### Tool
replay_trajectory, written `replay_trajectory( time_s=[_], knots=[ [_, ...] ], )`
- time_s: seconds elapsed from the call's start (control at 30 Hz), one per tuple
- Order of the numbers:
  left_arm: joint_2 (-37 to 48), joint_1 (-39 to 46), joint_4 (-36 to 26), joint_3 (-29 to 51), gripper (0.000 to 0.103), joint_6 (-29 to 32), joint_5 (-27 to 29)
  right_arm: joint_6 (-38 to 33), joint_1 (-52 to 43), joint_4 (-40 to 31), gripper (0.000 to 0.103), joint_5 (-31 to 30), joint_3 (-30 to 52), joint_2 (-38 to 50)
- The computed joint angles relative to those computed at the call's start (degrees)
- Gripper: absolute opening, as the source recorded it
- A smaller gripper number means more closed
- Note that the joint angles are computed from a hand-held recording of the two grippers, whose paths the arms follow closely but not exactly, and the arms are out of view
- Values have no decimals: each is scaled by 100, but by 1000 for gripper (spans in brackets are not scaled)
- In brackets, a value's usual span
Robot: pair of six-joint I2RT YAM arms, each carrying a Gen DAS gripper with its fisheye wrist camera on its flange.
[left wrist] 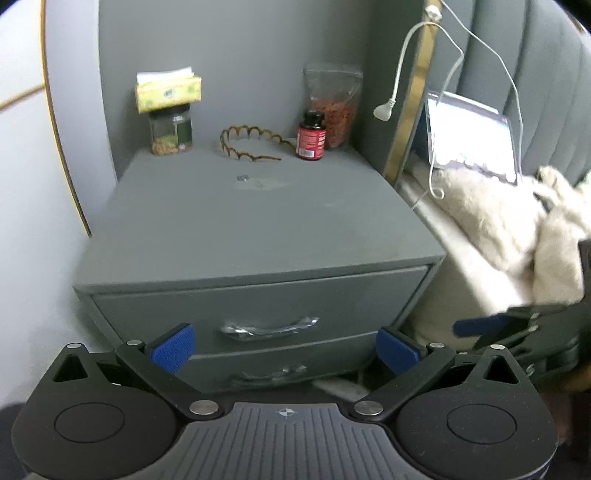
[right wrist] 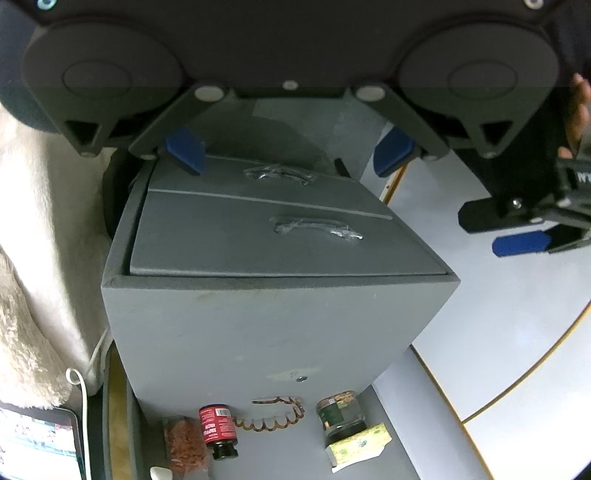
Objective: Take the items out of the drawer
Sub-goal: 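Move the left tool toward the upper drawer's chrome handle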
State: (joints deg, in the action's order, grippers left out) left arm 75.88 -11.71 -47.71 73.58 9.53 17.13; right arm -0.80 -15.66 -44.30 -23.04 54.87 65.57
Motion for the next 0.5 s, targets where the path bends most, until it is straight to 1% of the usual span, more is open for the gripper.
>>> replay_trajectory(
  time_s=[0.03,0.13,0.27,0.5],
  knots=[
    [120,-24,-180,179,103,-3,-2,0,-52,-43,98,-80,5,-16],
    [252,-118,-376,463,103,135,-171,-48,-96,-133,99,-138,19,-51],
    [218,-235,-280,448,103,280,-505,-105,-92,-182,99,-147,106,10],
    [366,-74,-520,664,103,339,-95,-90,-232,-218,99,-316,221,206]
  ],
)
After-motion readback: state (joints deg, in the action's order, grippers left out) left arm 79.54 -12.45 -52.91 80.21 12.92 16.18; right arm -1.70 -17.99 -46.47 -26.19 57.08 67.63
